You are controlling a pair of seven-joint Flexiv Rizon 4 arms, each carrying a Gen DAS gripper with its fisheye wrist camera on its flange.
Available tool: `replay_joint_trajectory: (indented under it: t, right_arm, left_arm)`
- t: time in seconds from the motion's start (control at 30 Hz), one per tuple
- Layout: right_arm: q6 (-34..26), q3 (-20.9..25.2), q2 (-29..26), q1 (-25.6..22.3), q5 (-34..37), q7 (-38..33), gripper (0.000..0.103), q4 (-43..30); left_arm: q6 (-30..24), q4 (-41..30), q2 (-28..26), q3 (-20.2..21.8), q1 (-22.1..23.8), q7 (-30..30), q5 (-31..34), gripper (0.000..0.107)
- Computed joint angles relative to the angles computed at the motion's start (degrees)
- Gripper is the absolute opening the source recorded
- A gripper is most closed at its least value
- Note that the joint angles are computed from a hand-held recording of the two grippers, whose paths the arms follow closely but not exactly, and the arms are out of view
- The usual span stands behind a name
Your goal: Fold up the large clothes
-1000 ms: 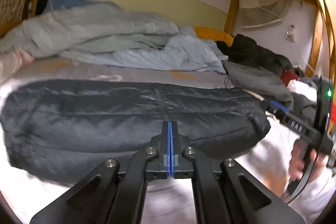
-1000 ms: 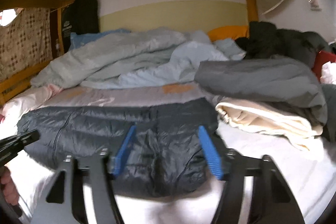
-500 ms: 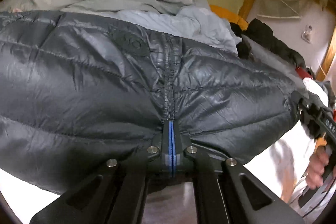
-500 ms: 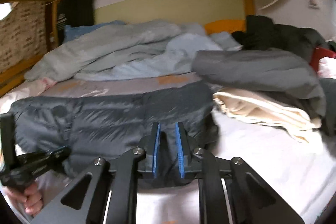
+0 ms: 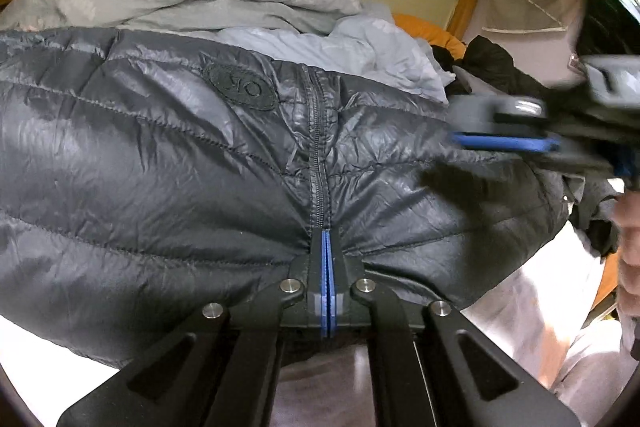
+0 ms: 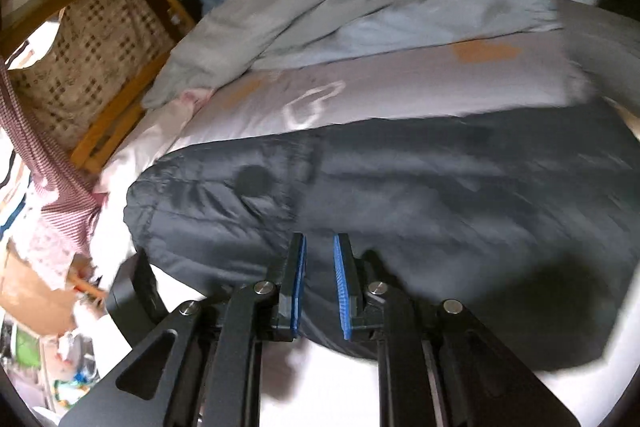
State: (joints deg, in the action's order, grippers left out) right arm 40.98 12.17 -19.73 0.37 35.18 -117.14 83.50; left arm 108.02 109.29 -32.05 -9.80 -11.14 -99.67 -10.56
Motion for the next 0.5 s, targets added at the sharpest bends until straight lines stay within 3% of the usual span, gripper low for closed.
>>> replay_joint_trajectory:
  t: [0.13, 0.27, 0.33, 0.43, 0.5]
  right_arm:
    - [-3.4, -1.0, -4.1, 5.4, -8.7, 8.2, 0.016, -3.0]
    - [4.0, -2.2, -6.7, 9.2, -16.0, 15.8, 0.015, -1.3]
    - [4.2, -1.8, -8.1, 9.4, -18.3, 16.8, 0.015, -2.6]
    - [4.1, -1.5, -10.3, 9.6, -21.0, 19.0, 0.015, -5.5]
    - [2.7, -1.5, -12.3, 9.6, -22.1, 20.8, 0.015, -8.5]
  left_arm:
    - [1.6, 1.7, -0.5, -9.9, 9.8, -2.7, 4.9, 0.002]
    - [1.5, 1.5, -0.8, -10.9, 11.0, -4.4, 6.5, 0.002]
    - [1.1, 1.6, -0.9, -11.4, 11.6, -5.0, 7.1, 0.002]
    - [1.6, 2.2, -1.9, -16.9, 16.9, -6.6, 9.9, 0.002]
    - [1.6, 2.2, -2.2, -18.3, 18.2, -7.4, 10.9, 0.002]
